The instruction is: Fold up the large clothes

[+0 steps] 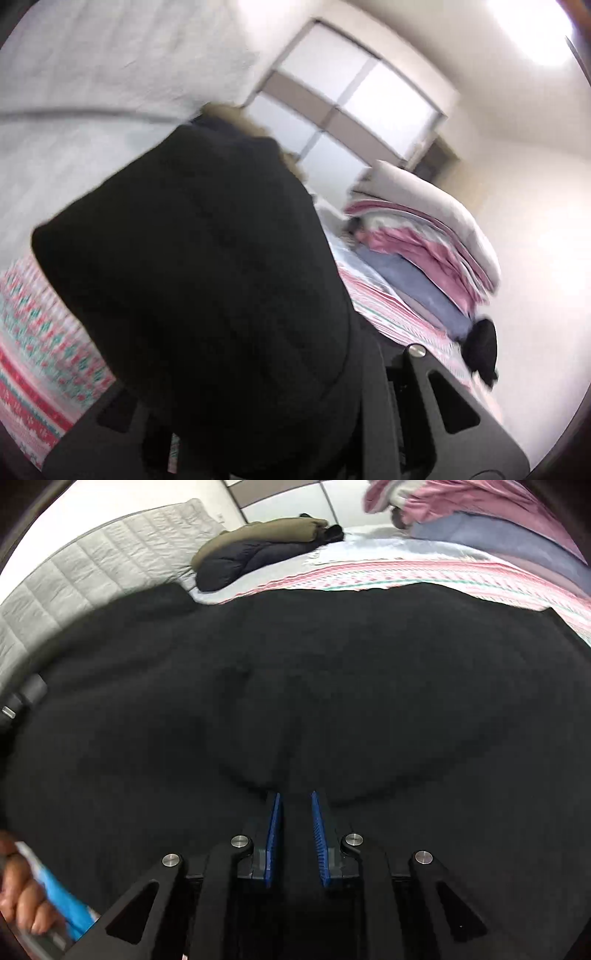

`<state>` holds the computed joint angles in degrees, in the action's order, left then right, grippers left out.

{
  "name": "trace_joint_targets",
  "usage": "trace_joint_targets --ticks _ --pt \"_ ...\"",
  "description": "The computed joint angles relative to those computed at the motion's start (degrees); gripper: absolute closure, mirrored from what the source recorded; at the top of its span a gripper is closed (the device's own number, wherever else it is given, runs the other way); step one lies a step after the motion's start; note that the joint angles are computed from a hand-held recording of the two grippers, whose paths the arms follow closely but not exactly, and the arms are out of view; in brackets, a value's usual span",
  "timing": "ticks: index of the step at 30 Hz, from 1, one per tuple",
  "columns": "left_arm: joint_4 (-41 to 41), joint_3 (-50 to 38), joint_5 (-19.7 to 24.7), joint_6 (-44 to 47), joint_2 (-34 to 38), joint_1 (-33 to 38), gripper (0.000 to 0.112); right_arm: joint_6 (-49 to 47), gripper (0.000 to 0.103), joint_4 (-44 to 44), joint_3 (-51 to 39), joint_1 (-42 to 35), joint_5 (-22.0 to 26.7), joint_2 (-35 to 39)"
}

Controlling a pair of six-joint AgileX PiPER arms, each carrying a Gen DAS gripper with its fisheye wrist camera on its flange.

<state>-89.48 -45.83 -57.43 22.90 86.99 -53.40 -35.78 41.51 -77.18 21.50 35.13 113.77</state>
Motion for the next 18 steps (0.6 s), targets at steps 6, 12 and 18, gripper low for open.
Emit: trace_joint_targets --ticks 6,12,18 --pt "5.60 -11.10 3.75 8.62 6.22 -1.03 0.087 -6.44 0.083 13.88 -10.26 -10.72 22.02 8.33" --pt "3.90 -24.32 12.13 17.36 14.94 0.54 0.085 -4.38 0.055 16.98 -14.45 -19.97 31.99 9.59" --pt "-3.64 -35.63 21.58 28.97 23.65 2.59 0.085 -3.39 0.042 21.37 -13.83 -31.03 33.83 8.84"
